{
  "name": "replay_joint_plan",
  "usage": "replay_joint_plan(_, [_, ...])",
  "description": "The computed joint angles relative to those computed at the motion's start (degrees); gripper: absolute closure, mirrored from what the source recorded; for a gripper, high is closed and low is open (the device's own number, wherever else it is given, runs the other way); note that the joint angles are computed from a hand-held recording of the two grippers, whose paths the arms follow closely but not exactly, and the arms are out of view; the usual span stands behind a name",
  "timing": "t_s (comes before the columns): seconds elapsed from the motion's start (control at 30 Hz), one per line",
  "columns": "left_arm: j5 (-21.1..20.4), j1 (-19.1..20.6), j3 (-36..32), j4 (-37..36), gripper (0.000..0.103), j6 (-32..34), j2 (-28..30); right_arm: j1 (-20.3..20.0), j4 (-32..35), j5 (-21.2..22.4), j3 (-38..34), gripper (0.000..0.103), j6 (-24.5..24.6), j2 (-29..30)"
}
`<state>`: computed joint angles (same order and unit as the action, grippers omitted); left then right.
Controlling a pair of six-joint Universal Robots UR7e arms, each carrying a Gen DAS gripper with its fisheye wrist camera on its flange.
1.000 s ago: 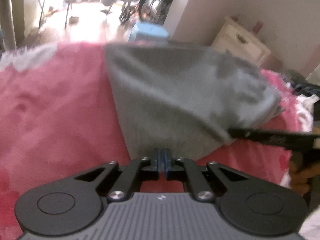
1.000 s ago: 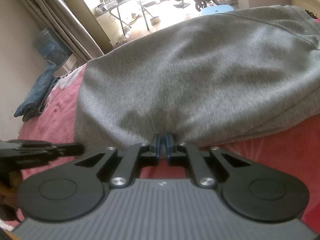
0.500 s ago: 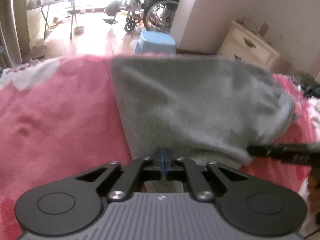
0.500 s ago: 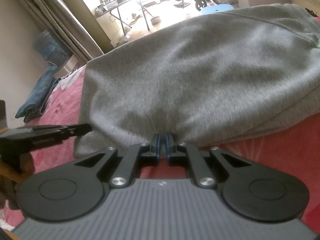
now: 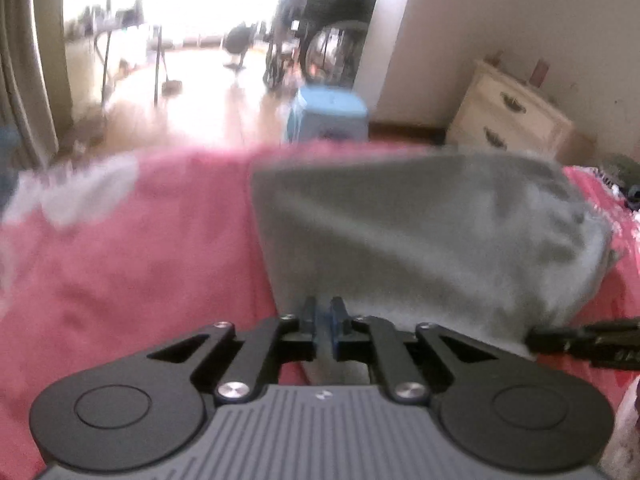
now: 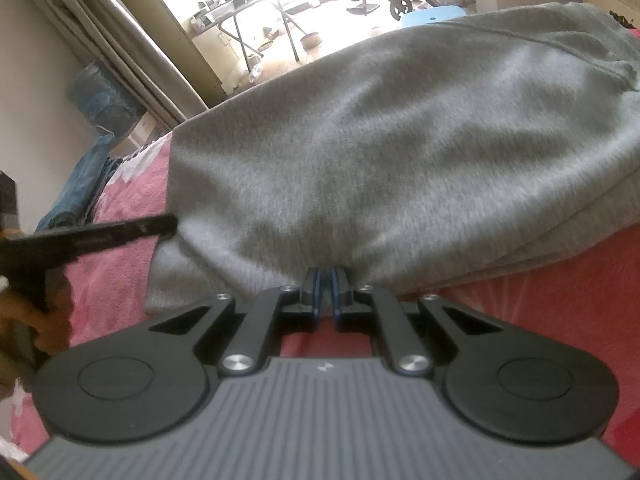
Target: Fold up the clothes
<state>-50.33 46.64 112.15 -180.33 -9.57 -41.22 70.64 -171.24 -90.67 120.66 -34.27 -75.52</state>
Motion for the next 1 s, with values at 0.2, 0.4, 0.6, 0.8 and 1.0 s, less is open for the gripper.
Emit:
replay_joint_plan(0.2, [-1.1,2.2,-7.0,0.6,0.095,0.6,3.3,-0.2,0.6,0.5,-0.3,0.1,0.3,0.1])
replay_joint_plan(0.4, [-1.9,4.6,-10.6,6.2,0.099,-3.4,5.0,-0.3,1.0,0.8,-0.4,0.1,0.7,0.0])
replay_joint_plan(0.6, [-2.9,4.2,-12.5,2.7,0.09,2.8,5.5,-0.5,1.3,1.2,-0.5,0.1,1.3,0.0])
replay_joint_plan(0.8, [-0.7,7.0,-18.2,6.1,0.097,-5.3,8.5,-0.7,1.6,1.5,-0.4,0.1,1.3,-0.1])
replay_joint_plan(1.0, [-3.3,4.0,-13.9,0.4,0.09,1.1,5.2,-0.7,1.8,1.5,-0.7,0.1,1.6,0.0])
